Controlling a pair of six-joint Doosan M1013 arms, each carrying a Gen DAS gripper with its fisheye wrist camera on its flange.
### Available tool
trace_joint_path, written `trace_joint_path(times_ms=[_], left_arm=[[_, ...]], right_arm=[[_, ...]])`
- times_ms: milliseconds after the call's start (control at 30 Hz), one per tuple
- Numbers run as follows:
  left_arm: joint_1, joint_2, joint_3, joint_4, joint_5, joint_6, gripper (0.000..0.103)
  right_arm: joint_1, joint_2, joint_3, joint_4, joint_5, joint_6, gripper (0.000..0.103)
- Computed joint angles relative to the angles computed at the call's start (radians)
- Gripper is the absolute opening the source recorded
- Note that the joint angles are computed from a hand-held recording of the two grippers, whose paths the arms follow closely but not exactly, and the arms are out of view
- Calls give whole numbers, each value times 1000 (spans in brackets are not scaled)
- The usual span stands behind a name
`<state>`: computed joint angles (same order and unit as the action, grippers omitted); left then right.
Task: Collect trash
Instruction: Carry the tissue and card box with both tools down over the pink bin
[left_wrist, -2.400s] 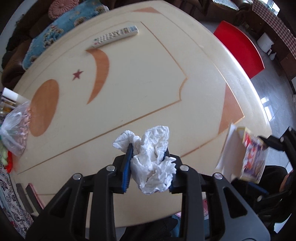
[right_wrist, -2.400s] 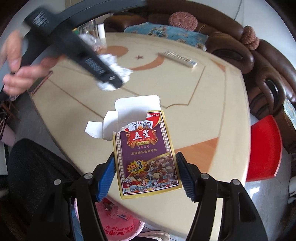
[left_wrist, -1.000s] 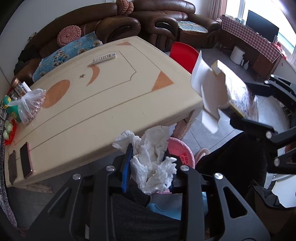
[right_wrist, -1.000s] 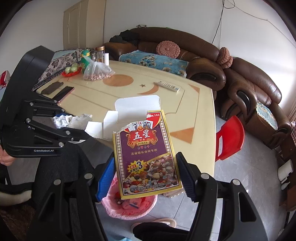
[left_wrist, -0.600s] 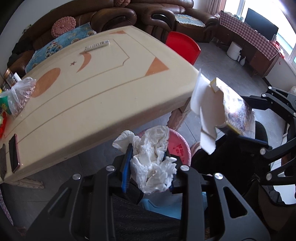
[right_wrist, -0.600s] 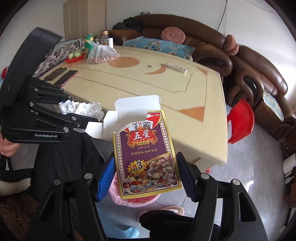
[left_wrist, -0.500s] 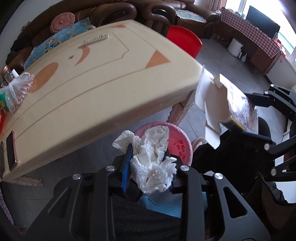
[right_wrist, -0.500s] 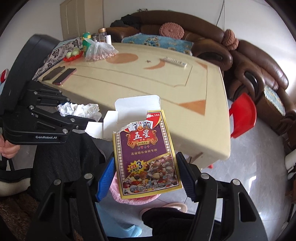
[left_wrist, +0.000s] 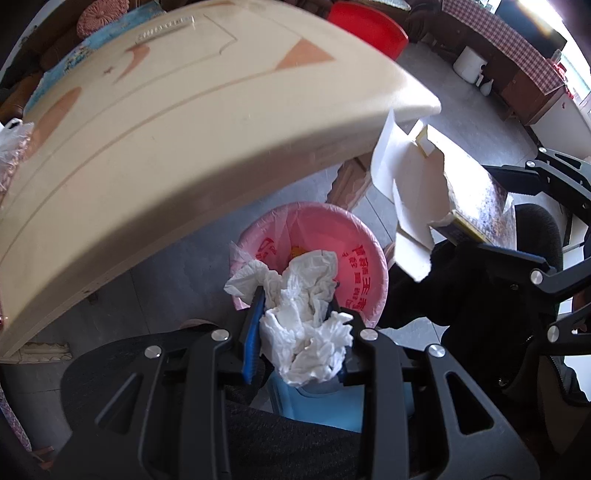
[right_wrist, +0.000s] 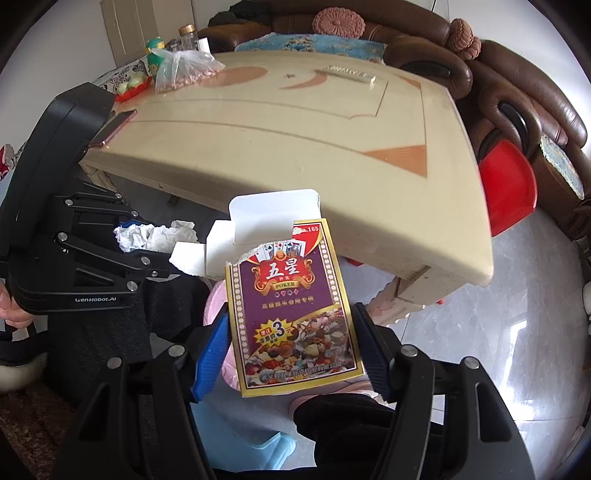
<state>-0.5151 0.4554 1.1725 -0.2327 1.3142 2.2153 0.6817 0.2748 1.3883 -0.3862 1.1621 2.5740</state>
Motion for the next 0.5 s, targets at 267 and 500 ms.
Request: trace_joint_path(times_ms=[267,500], left_arm=[[-15,56,0,26,56,-24,31],[-27,99,-1,35,97,-38,31]], right_arm=[[-42,9,59,112,-76,-19,62],[-69,23,98,195,-107,-46,62]])
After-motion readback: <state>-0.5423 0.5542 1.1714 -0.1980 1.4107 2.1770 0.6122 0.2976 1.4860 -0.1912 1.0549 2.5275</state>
